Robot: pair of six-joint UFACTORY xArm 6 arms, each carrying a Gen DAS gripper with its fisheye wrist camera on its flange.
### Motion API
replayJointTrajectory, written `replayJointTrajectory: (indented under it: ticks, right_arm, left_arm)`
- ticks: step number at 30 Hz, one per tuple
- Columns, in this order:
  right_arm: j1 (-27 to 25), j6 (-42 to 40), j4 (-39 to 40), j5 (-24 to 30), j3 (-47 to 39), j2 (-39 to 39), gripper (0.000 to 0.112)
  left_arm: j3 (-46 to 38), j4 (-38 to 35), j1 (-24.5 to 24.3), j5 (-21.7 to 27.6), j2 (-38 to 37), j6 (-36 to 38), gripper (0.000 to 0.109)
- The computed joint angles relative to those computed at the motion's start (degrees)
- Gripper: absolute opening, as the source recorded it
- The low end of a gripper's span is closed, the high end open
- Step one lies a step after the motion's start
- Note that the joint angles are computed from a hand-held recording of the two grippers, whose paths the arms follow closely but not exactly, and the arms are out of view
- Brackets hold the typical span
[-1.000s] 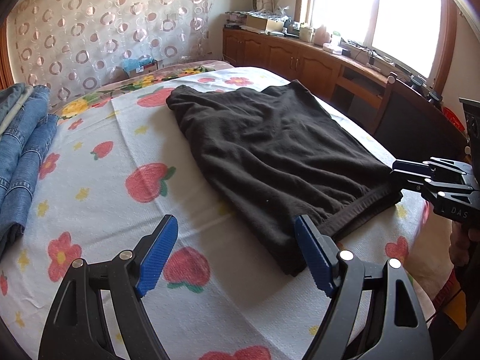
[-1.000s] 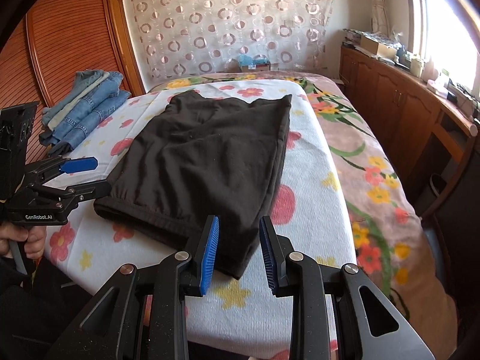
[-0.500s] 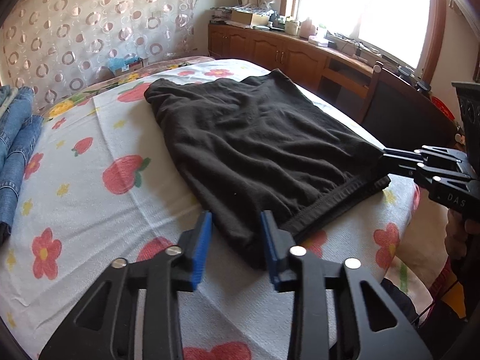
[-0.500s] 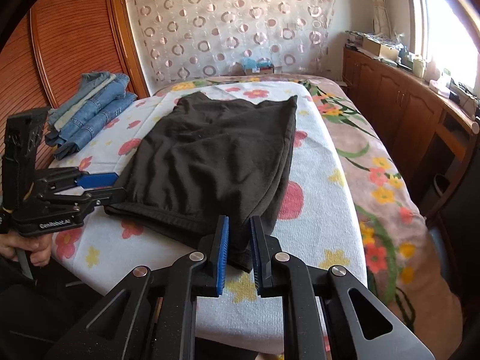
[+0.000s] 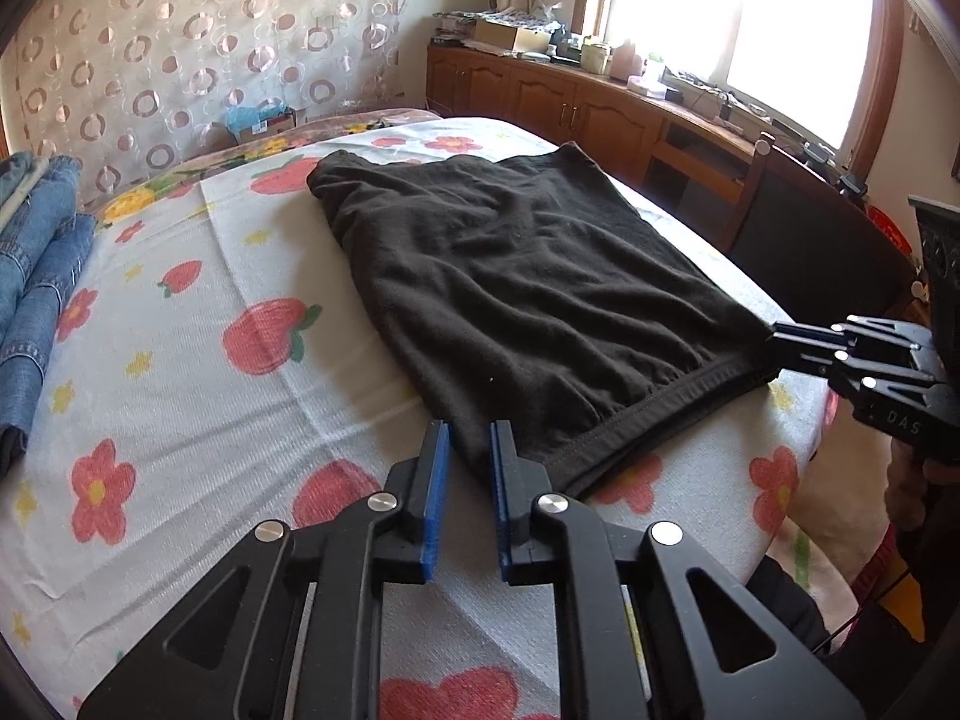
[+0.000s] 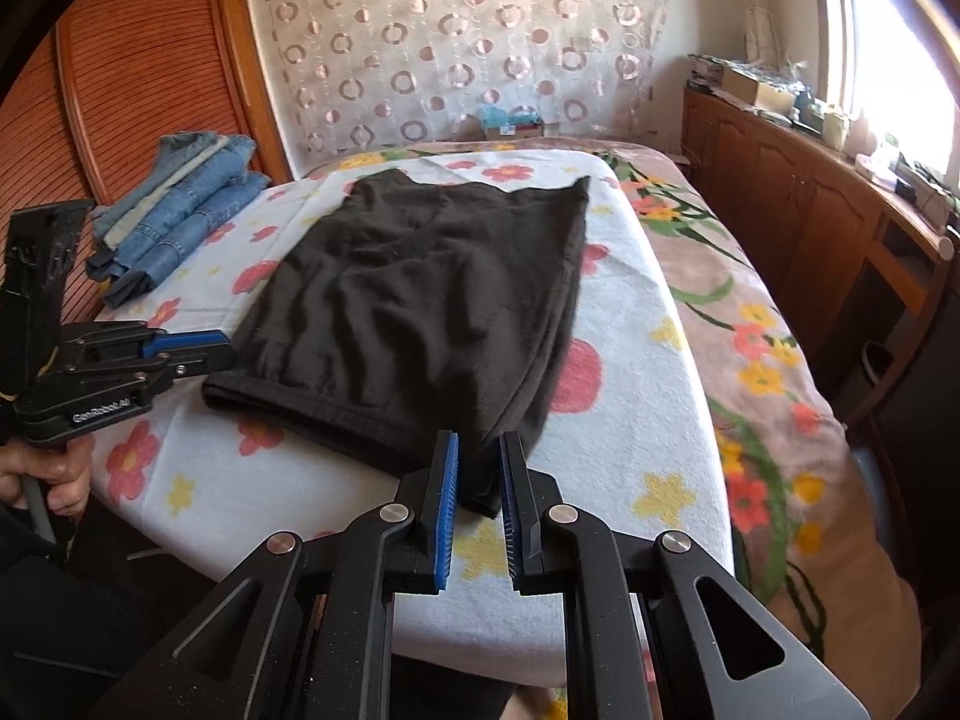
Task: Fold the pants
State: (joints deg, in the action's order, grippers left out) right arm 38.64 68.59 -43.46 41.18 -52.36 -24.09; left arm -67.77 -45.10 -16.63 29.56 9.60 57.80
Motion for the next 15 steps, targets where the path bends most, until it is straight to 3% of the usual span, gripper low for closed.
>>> replayJointTrajectory:
  ticks: [4, 6, 11, 15]
  right_arm:
    - [-0.34, 0.77, 0.23, 0.99, -0.27, 0.67, 0.03]
    - [-0.68, 1.08, 0.37, 1.04, -0.17, 0.79, 0.035]
    - [-1.46, 1.68, 0.81, -0.94, 0.86, 0.16, 0.036]
    - [-2.12, 1.42, 1.26, -2.99, 1.5, 0.09, 0.036]
  left_arm:
    - [-0.77, 1.95, 0.17, -0.08, 0.77, -2.96, 0.03]
    - [-0.54, 4.71, -0.2, -2.35, 1.14, -5.51, 0.051]
    - [-1.64, 3.41, 0.62, -0.67, 1.94, -5.56, 0.062]
    - [-1.16, 2.28, 0.7, -1.16, 1.36, -5.09, 0.063]
